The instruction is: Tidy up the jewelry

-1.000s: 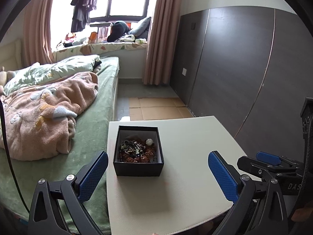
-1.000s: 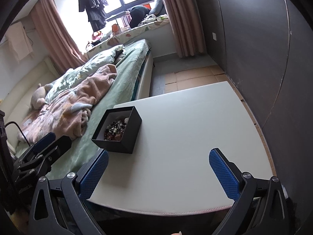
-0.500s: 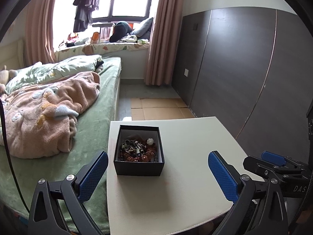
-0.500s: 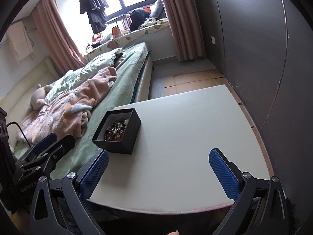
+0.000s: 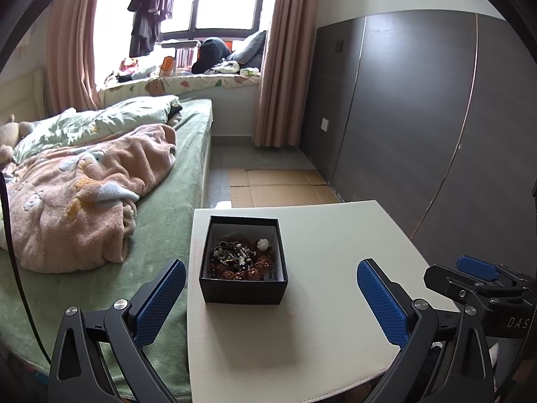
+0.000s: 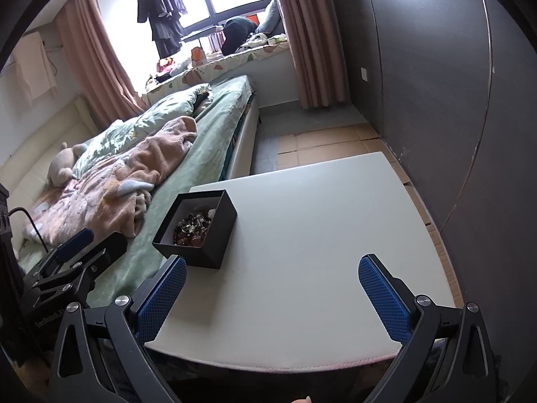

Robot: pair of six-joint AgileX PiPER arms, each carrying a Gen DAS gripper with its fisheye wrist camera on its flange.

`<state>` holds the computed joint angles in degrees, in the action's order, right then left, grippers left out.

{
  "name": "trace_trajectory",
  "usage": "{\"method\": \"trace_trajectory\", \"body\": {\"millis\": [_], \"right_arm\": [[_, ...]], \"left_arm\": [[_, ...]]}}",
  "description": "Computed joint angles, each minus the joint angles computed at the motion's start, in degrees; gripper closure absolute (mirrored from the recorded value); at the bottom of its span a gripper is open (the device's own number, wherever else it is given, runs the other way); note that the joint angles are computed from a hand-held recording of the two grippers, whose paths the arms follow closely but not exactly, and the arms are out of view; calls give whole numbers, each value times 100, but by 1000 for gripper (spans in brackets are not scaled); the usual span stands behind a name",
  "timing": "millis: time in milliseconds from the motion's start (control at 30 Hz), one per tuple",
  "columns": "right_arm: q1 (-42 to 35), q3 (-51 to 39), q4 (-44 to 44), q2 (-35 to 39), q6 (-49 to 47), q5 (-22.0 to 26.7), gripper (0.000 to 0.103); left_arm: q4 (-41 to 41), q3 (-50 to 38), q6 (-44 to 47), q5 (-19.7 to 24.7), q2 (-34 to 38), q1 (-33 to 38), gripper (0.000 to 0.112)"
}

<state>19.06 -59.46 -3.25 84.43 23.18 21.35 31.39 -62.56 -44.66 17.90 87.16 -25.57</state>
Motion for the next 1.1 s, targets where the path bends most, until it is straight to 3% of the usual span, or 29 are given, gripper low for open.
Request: {"method": "trace_trajectory", "body": {"millis": [1100], "right_arm": [[-135, 0, 283, 38, -309, -11, 0]], "left_arm": [[519, 79, -523, -78, 7, -73, 10]]}}
